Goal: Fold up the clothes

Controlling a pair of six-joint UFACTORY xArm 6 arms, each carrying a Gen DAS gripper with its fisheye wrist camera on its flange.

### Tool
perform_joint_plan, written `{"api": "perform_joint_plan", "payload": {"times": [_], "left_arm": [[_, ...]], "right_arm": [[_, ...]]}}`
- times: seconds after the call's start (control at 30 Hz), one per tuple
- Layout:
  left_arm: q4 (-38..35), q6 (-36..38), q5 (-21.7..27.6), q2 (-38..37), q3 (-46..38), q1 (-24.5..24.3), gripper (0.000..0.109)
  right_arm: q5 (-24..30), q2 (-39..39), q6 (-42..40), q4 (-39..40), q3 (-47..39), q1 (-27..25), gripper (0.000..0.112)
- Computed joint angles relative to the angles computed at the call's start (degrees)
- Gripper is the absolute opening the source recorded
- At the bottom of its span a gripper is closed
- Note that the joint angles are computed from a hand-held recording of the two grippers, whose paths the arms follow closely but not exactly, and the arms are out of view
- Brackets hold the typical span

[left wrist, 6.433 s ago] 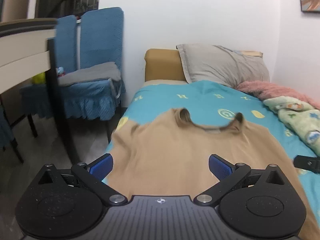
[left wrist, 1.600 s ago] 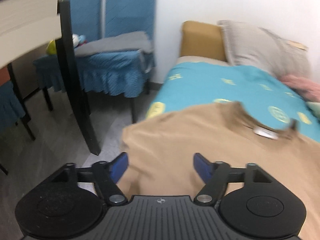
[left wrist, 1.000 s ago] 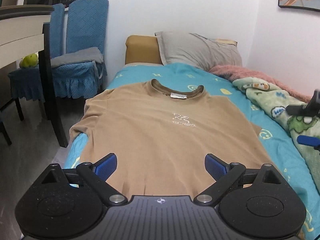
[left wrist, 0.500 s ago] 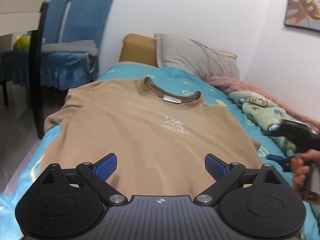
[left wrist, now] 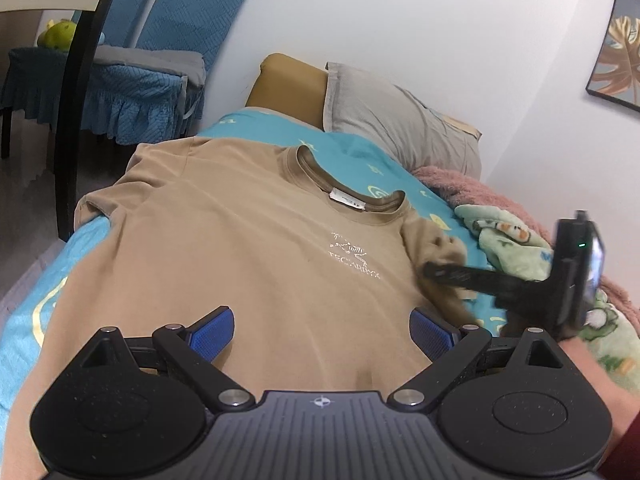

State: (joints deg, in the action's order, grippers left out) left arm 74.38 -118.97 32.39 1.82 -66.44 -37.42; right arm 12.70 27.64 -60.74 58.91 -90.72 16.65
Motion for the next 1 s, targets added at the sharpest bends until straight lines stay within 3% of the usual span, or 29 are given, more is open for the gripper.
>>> {"api": "perform_joint_plan", "payload": {"times": [0.1, 0.2, 0.27, 0.33, 0.4, 0.47, 0.57, 0.7, 0.8, 0.83, 0.87, 0.9, 0.93, 1.0], "left_arm": [[0.46, -0.73, -0.13, -0.26, 0.13, -0.04, 0.096], [0.92, -1.49, -0.28, -0.45, 0.25, -0.08, 0.096], [0.70, -1.86, -0.44, -0.48, 0.28, -0.02, 0.096], [0.35, -2.19, -0.64, -0.46, 0.29, 0.07, 0.096], [0.04, -2.40, -0.80, -0.37, 0.30, 0.18, 0.096], [-0.26, -2.50, -1.00, -0.24, 0.28, 0.28, 0.096], [-0.60, -2.10, -1.55, 0.26, 0.04, 0.39, 0.096], [-0.94, -1.64, -2.29, 1.03, -0.32, 0.52, 0.096], [-1.23, -1.32, -2.71, 1.54, -0.46, 0.66, 0.096], [-1.38, -1.25, -2.89, 1.74, -0.52, 0.73, 0.096], [-1.67, -1.05, -3.09, 1.97, -0.62, 0.81, 0.096], [-2.02, -0.67, -3.17, 2.24, -0.79, 0.84, 0.096], [-2.32, -0.22, -3.12, 2.50, -0.97, 0.82, 0.096], [-2.90, 0.68, -2.86, 2.90, -1.28, 0.70, 0.096]], "right_arm": [[2.77, -1.46, -7.27, 7.21, 0.75, 0.28, 0.017], [10.43, -2.35, -9.80, 14.98, -1.54, -2.55, 0.024], [15.05, -2.77, -11.53, 22.34, -3.12, -4.91, 0.067], [17.48, -3.11, -13.79, 31.06, -4.17, -6.98, 0.084], [18.83, -3.04, -13.70, 37.63, -5.38, -8.88, 0.082], [15.61, -1.12, -7.77, 37.65, -7.83, -9.61, 0.082], [11.14, 2.80, 6.34, 27.72, -10.79, -10.18, 0.083], [9.87, 8.31, 21.62, 12.22, -13.06, -10.52, 0.079], [9.25, 10.65, 22.27, 8.15, -14.25, -9.84, 0.072], [9.07, 10.92, 20.82, 7.62, -14.69, -9.45, 0.057], [10.34, 11.34, 20.31, 6.64, -15.59, -9.35, 0.031], [11.43, 11.78, 20.54, 4.90, -16.56, -9.25, 0.018], [11.47, 11.35, 19.58, 4.02, -16.35, -9.08, 0.008], [9.75, 10.85, 15.59, 5.53, -16.60, -8.93, 0.006]]}}
